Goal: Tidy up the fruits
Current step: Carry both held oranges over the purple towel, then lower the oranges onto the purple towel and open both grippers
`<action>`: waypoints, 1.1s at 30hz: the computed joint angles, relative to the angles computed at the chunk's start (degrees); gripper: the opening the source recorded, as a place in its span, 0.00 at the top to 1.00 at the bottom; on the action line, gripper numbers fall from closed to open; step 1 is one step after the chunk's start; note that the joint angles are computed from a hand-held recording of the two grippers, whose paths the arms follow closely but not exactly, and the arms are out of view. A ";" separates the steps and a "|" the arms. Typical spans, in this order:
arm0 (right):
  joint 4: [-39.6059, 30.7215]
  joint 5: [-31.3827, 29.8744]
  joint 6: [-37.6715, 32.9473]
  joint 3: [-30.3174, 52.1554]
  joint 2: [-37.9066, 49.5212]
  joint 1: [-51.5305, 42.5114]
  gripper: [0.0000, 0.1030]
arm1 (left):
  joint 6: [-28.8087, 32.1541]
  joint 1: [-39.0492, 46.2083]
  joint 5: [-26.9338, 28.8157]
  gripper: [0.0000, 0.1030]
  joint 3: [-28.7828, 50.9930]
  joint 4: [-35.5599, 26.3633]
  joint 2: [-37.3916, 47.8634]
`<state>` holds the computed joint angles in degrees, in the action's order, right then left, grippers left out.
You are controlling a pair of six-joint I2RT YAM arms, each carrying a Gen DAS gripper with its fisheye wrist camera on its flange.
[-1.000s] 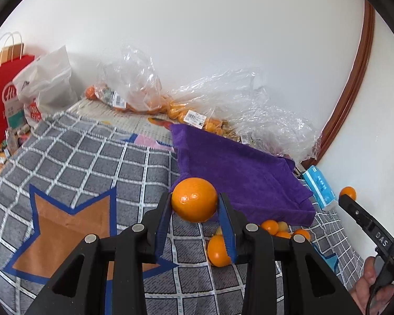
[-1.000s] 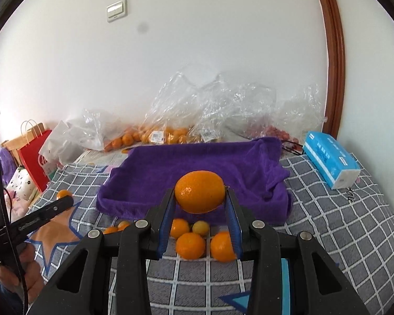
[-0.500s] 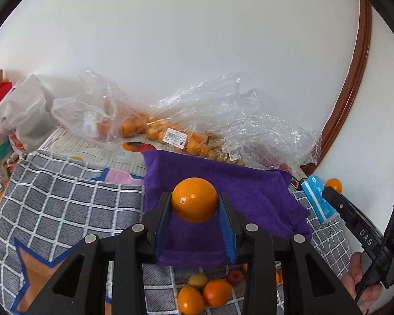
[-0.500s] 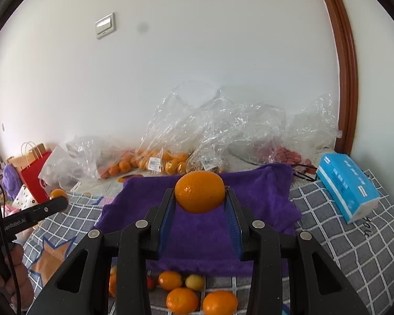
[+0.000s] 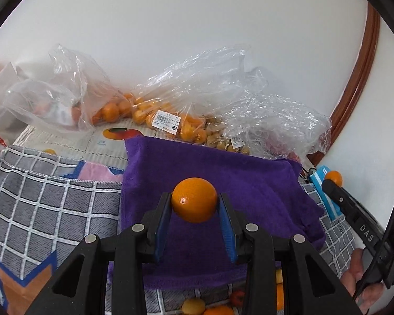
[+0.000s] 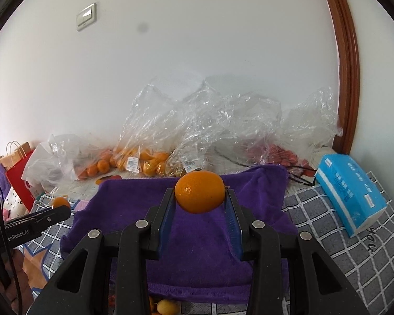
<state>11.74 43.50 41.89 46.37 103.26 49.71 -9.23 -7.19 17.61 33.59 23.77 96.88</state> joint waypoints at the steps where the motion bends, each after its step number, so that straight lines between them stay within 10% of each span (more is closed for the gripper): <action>1: 0.53 -0.27 0.01 0.32 1.08 -0.48 0.63 | -0.43 -0.24 -0.20 0.67 0.38 1.04 1.17; 33: -0.89 -16.06 4.20 2.78 11.58 -8.25 0.63 | 3.45 -1.11 -0.75 0.67 6.13 1.95 13.86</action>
<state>10.85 27.45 46.09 49.15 114.84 41.46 -5.79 -8.31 16.86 39.72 25.72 110.73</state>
